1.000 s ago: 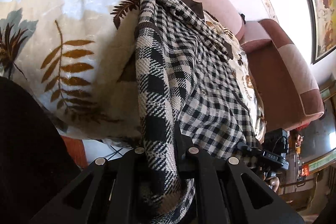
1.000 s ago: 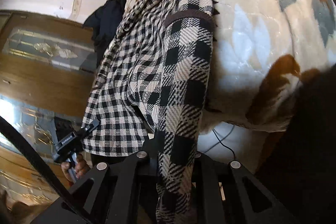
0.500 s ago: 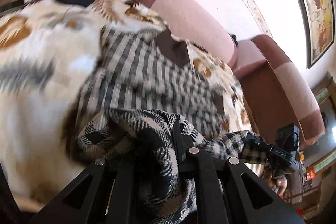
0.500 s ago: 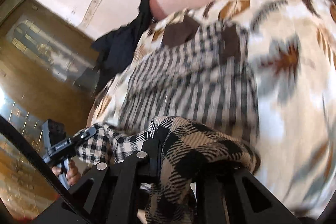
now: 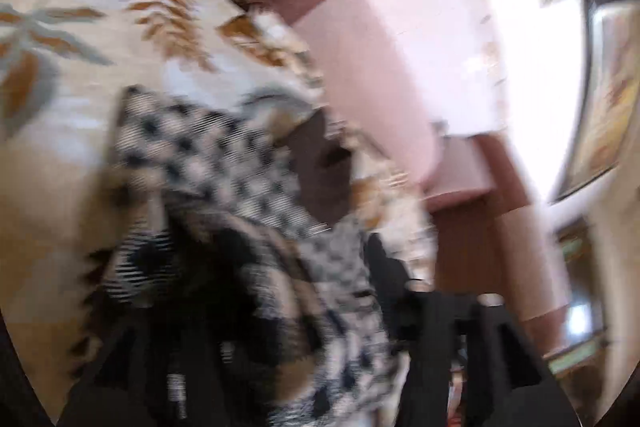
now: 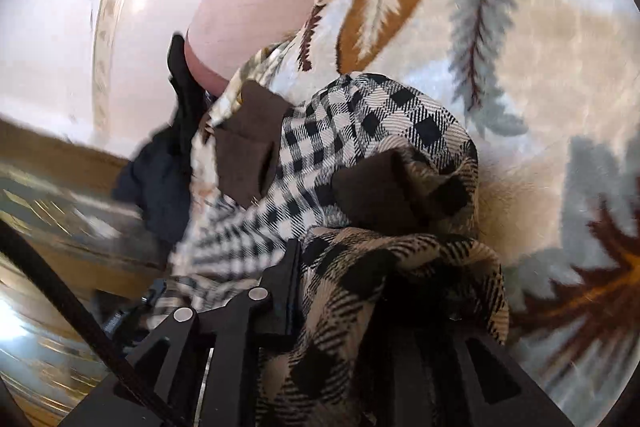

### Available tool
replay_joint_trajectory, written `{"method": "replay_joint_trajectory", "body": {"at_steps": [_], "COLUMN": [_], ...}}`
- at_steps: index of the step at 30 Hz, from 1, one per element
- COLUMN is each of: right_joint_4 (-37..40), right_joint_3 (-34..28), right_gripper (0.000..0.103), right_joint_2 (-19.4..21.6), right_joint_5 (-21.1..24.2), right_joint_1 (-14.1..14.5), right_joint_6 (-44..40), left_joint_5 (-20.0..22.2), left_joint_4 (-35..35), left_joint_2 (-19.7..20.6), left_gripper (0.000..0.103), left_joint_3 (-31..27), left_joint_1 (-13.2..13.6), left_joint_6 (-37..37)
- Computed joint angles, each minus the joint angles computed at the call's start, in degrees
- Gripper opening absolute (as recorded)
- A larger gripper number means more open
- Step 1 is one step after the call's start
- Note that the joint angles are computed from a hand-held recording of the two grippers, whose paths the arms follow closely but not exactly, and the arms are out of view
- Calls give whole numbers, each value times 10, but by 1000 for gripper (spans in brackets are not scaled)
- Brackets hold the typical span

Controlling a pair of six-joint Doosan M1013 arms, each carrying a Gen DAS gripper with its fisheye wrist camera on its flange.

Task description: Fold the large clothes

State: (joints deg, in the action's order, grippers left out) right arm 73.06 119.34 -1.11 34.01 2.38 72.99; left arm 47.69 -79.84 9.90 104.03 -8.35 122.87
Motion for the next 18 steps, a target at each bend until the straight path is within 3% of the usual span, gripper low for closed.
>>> {"method": "replay_joint_trajectory", "body": {"at_steps": [3,5,8,11,14,17,18], "right_joint_4": [152,214,284,363,345,265,236], "right_joint_3": [22,30,32,34,32,21,16], "right_gripper": [34,40,54,66,66,67,67], "right_joint_2": [6,11,23,22,14,1,-4], "right_joint_5": [35,44,38,0,-26,-71,-87], "right_joint_1": [-27,-38,-42,-37,-37,-29,-23], "right_joint_6": [-103,-139,-181,-242,-222,-166,-150], "left_joint_5": [17,16,-12,-31,-60,-94,-116], "left_joint_4": [-105,-145,-190,-213,-178,-86,-23], "left_joint_2": [9,13,12,7,-1,-15,-22], "left_gripper": [63,65,70,76,78,78,78], "left_joint_3": [8,13,25,30,24,13,6], "left_joint_1": [13,19,22,27,25,18,10], "left_joint_6": [36,40,38,36,19,-22,-51]}}
